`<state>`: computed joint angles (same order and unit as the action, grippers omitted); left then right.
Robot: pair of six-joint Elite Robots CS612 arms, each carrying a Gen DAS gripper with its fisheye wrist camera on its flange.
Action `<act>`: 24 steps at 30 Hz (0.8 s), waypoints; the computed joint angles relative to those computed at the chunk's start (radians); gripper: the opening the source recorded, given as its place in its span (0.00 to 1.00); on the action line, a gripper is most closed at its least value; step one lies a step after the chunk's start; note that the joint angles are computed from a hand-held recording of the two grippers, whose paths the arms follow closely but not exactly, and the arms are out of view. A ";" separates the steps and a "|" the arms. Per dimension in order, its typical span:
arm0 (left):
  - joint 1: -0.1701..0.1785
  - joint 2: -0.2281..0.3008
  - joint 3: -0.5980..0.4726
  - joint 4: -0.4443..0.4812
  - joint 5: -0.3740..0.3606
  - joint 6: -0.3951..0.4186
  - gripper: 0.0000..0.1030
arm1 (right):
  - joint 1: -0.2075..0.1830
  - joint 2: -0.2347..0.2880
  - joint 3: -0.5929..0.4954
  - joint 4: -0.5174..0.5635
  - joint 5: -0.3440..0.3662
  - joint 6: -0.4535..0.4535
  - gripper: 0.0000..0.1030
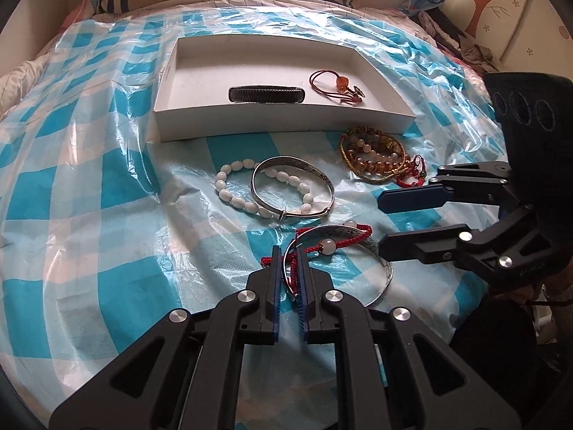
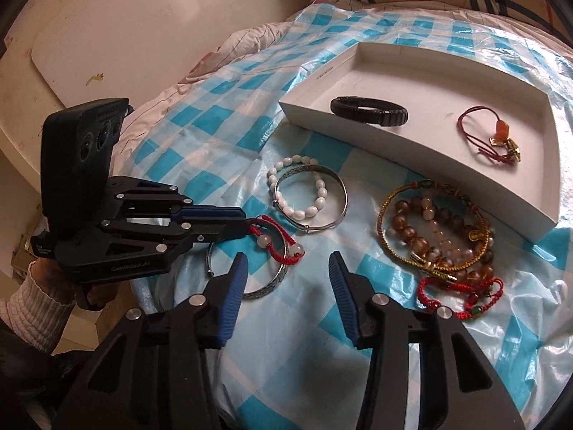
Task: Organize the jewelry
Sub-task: 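Hold the bangle with the left tool while the right tool pulls the red string bracelet off it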
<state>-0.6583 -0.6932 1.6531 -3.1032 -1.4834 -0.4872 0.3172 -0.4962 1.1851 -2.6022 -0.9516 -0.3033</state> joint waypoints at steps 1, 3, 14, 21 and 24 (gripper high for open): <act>0.000 0.002 0.001 -0.007 -0.001 -0.001 0.08 | -0.001 0.011 -0.019 0.032 0.009 -0.001 0.43; 0.002 0.004 0.002 -0.017 -0.007 -0.010 0.09 | -0.002 0.026 -0.044 0.067 0.030 -0.008 0.32; 0.001 0.009 -0.001 -0.024 -0.004 -0.005 0.10 | -0.021 0.003 0.018 -0.082 0.075 0.073 0.04; -0.004 0.002 -0.002 0.000 0.008 0.005 0.12 | -0.036 -0.034 0.068 -0.109 0.066 0.076 0.04; -0.008 -0.007 0.002 0.002 0.006 0.022 0.27 | -0.036 -0.021 0.036 -0.018 0.083 0.070 0.21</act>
